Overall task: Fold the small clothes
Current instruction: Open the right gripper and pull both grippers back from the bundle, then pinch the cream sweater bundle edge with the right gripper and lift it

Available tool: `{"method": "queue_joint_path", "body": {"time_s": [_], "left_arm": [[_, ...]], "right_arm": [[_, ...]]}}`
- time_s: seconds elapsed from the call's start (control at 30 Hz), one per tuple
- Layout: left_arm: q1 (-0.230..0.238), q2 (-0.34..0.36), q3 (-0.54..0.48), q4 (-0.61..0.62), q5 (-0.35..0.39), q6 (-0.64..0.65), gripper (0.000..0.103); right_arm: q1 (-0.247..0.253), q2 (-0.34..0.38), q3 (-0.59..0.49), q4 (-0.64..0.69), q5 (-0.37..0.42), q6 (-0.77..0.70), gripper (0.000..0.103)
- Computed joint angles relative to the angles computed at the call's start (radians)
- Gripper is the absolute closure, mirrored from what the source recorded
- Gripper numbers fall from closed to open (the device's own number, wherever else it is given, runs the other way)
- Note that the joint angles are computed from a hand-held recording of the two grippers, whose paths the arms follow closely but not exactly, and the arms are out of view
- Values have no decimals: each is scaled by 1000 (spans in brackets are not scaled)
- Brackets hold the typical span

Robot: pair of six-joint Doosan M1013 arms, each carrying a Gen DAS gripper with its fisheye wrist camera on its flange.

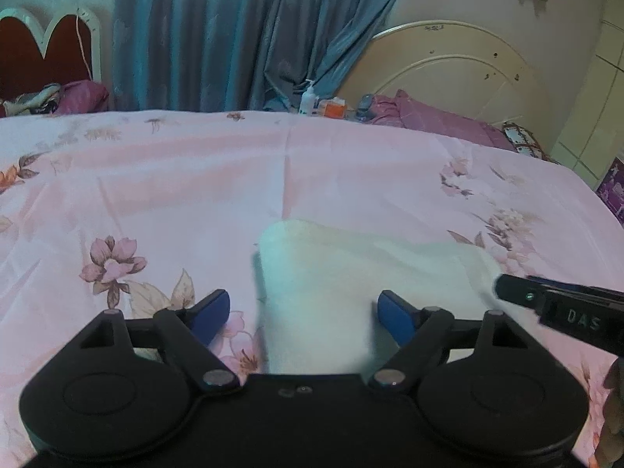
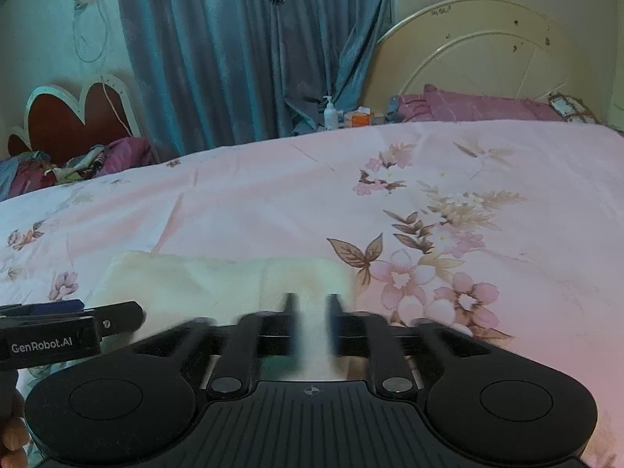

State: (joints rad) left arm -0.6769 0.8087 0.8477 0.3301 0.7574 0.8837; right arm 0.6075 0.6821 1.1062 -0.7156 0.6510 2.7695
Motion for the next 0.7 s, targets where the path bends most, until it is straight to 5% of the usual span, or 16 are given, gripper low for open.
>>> {"method": "queue_joint_path", "body": {"time_s": [0.27, 0.33, 0.4, 0.7], "left_arm": [[-14, -48, 68, 13, -24, -4, 21], [-19, -60, 89, 15, -33, -5, 21], [-23, -69, 107, 13, -33, -1, 21], [-27, -96, 173, -14, -46, -7, 21]], "right_arm": [[30, -46, 63, -102, 1, 88, 37], [39, -55, 80, -117, 12, 99, 44], [39, -66, 98, -80, 6, 91, 64], [59, -88, 156, -61, 24, 93, 66]]}}
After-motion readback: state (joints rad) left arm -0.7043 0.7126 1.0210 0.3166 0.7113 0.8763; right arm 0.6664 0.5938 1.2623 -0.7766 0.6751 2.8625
